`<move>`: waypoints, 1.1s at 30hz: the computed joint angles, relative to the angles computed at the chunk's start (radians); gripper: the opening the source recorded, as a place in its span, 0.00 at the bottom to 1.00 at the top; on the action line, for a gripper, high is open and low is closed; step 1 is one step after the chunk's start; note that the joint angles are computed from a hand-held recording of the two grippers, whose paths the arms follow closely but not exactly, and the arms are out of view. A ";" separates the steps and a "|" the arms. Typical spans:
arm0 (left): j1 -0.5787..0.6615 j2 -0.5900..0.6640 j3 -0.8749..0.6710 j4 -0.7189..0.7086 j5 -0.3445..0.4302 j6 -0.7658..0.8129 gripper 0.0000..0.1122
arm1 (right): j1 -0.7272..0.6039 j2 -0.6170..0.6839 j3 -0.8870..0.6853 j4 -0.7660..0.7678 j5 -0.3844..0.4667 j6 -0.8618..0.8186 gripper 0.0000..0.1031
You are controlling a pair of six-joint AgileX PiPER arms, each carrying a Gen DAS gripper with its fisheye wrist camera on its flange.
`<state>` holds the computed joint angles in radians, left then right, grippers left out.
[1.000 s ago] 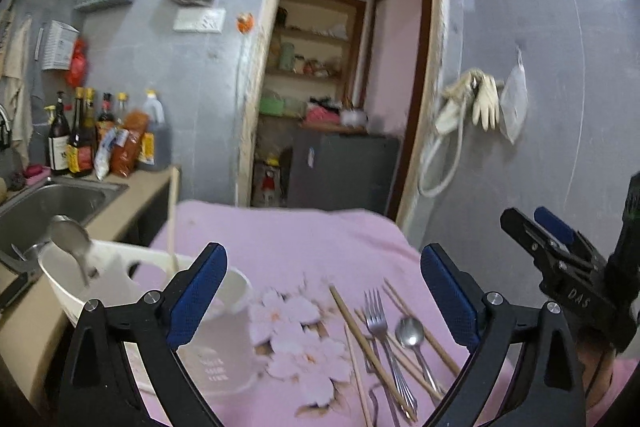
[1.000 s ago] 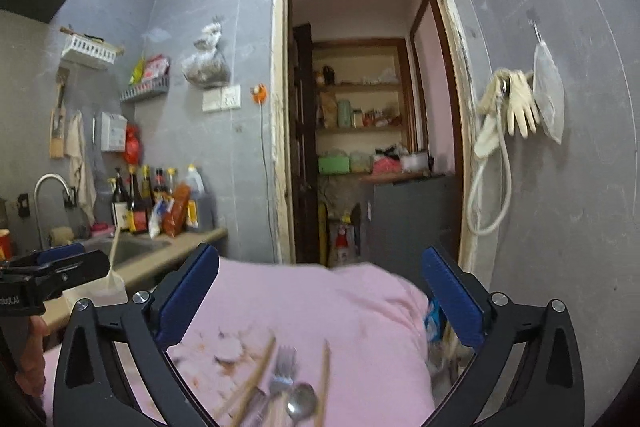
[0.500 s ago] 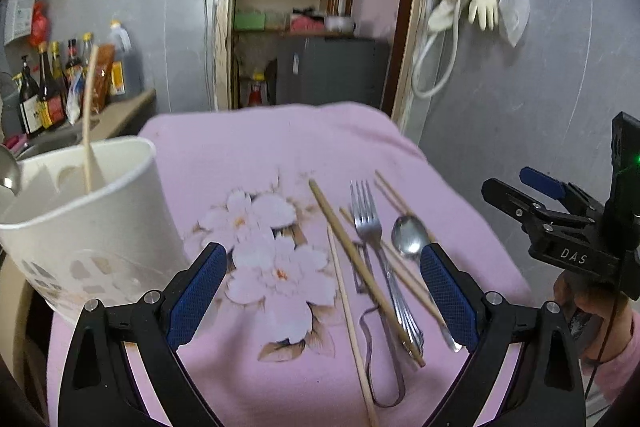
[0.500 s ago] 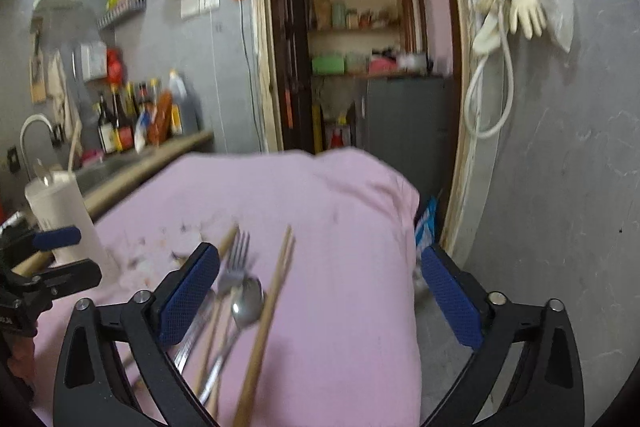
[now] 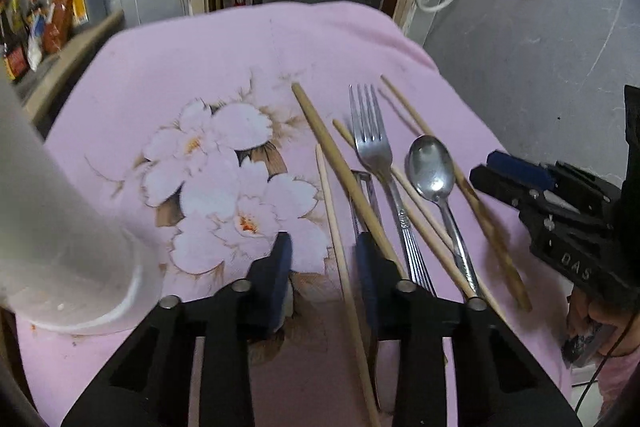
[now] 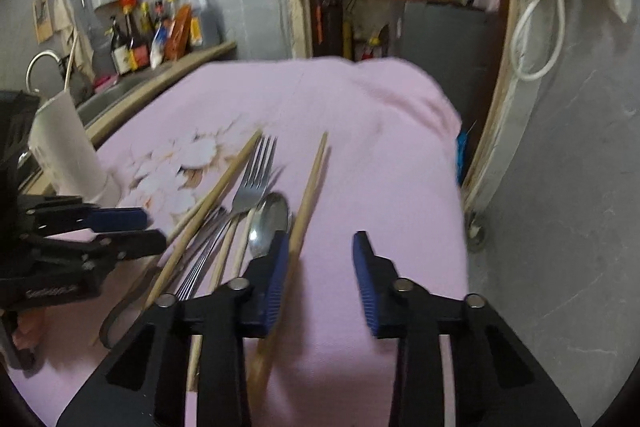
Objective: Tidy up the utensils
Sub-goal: 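Grasp a thin wooden chopstick with the left tool while the right tool grasps another chopstick, then carry both held chopsticks up and over to the white holder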
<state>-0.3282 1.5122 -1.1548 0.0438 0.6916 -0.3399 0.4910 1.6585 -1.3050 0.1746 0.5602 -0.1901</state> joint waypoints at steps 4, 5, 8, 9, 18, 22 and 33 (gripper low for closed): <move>0.027 0.036 -0.040 -0.036 0.032 0.057 0.14 | 0.009 0.028 -0.045 -0.010 0.063 -0.006 0.22; 0.033 0.048 -0.051 -0.047 0.042 0.071 0.13 | 0.019 0.038 -0.062 -0.035 0.078 0.014 0.21; 0.049 0.080 -0.091 -0.078 0.074 0.107 0.12 | 0.038 0.079 -0.121 -0.094 0.126 0.073 0.19; 0.052 0.091 -0.108 -0.087 0.086 0.119 0.12 | 0.039 0.094 -0.146 -0.106 0.144 0.086 0.19; 0.058 0.157 -0.206 -0.097 0.165 0.128 0.03 | -0.011 0.265 -0.435 -0.022 0.387 0.152 0.10; 0.071 0.146 -0.195 -0.124 0.156 0.097 0.02 | -0.036 0.288 -0.499 0.013 0.471 0.216 0.05; 0.013 -0.150 0.059 0.012 -0.063 -0.075 0.02 | -0.013 -0.055 0.003 0.113 -0.013 0.153 0.05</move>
